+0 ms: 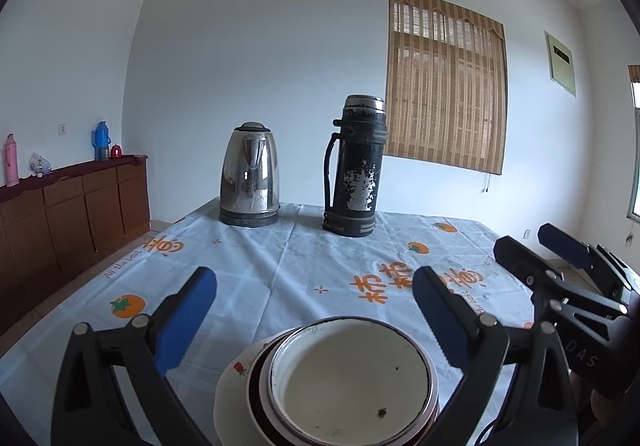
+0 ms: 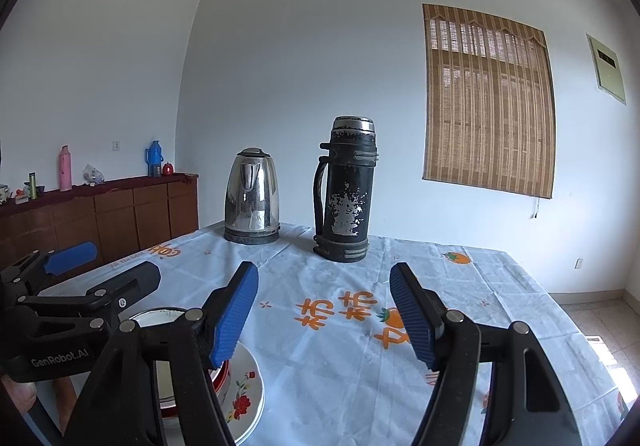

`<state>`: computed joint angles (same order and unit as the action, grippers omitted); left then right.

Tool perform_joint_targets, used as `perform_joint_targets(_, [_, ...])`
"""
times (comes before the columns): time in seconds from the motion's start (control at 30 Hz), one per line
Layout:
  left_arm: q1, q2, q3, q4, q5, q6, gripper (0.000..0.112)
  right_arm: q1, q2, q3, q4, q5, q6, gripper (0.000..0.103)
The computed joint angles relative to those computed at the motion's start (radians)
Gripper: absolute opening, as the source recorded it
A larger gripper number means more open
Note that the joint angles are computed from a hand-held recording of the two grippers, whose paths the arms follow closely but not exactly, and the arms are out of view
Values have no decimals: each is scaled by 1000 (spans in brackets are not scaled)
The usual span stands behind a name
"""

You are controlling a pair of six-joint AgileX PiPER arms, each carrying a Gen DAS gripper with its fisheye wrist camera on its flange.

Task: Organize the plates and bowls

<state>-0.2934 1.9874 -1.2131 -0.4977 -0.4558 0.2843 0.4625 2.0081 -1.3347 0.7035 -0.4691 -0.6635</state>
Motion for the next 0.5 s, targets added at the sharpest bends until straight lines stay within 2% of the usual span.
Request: perform_joint_targets(0.5, [1, -8, -11, -58, 22, 50, 101, 17, -2, 15, -5, -50, -9, 70])
